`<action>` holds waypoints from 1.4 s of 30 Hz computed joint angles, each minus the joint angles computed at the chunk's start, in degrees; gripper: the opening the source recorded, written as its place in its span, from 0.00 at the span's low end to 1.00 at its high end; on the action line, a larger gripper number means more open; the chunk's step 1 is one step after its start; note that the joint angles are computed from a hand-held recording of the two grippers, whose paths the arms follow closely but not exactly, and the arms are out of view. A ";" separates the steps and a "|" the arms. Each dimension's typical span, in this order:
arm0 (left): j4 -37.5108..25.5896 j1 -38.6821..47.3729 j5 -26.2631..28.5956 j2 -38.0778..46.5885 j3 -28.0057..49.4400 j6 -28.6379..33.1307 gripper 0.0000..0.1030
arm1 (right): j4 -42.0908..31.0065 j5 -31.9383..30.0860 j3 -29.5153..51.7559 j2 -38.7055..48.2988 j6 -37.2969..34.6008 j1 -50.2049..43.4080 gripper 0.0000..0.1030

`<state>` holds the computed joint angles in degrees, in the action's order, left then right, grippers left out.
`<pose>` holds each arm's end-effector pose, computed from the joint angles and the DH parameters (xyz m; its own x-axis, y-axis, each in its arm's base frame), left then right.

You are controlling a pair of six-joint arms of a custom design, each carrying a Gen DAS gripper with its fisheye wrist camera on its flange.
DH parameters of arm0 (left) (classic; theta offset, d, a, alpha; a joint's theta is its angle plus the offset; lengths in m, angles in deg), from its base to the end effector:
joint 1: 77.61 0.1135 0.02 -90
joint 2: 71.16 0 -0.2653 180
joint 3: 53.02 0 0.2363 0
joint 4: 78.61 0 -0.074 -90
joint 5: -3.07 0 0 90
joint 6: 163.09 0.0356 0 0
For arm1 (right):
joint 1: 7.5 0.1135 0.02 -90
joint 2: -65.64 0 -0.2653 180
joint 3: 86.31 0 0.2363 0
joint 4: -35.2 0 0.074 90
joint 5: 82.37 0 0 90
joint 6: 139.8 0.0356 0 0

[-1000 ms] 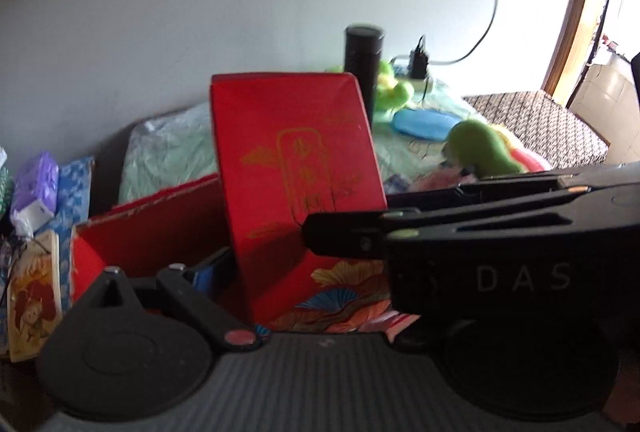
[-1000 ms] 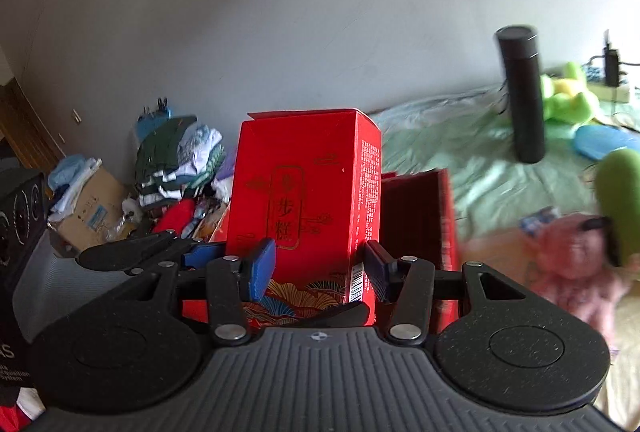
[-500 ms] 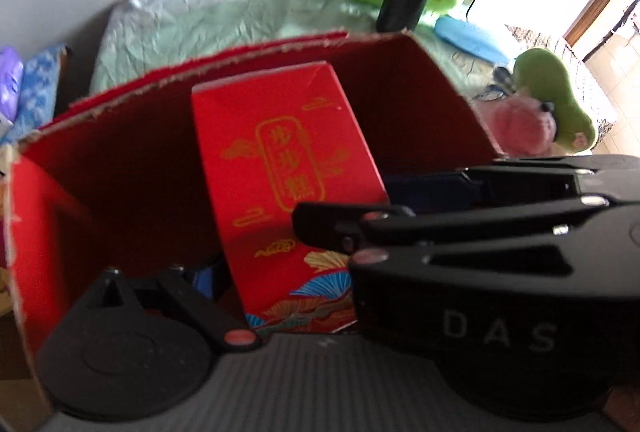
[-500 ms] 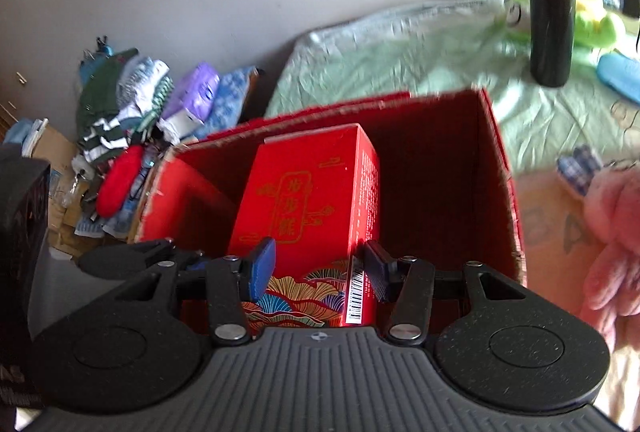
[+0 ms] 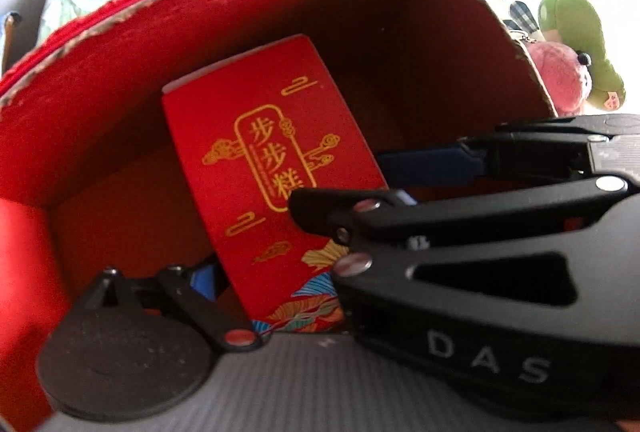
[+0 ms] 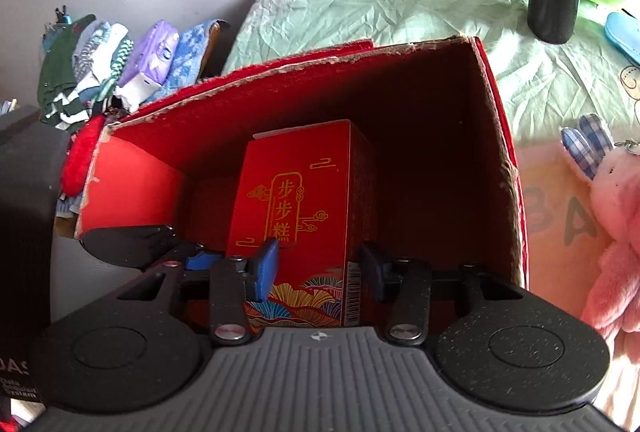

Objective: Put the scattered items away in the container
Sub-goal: 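Lift the red gift box and carry it over the red cardboard box, then lower the gift box into the red box and open the right gripper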

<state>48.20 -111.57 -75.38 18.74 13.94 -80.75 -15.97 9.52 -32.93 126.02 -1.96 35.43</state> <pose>0.2144 -0.1530 0.1810 -0.8763 0.4327 -0.2117 0.4745 0.8511 -0.2246 0.1335 0.1226 0.2222 -0.9127 0.1628 -0.3748 0.0128 0.9281 0.3721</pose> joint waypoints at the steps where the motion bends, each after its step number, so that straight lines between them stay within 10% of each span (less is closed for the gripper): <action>1: 0.08 0.56 0.88 0.31 -0.04 0.45 0.92 | 0.00 -0.01 0.30 0.72 0.03 -0.26 0.47; 25: 2.30 6.88 12.03 -0.67 -4.55 4.97 0.95 | -3.25 6.31 2.09 -8.24 4.35 0.66 0.54; 42: 1.89 0.43 11.82 3.69 -1.00 11.89 0.99 | 2.41 4.09 -8.59 -25.30 5.05 -8.86 0.30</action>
<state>50.09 -111.15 -63.57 22.43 12.94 -68.86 -13.56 13.61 -41.52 100.72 3.09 26.57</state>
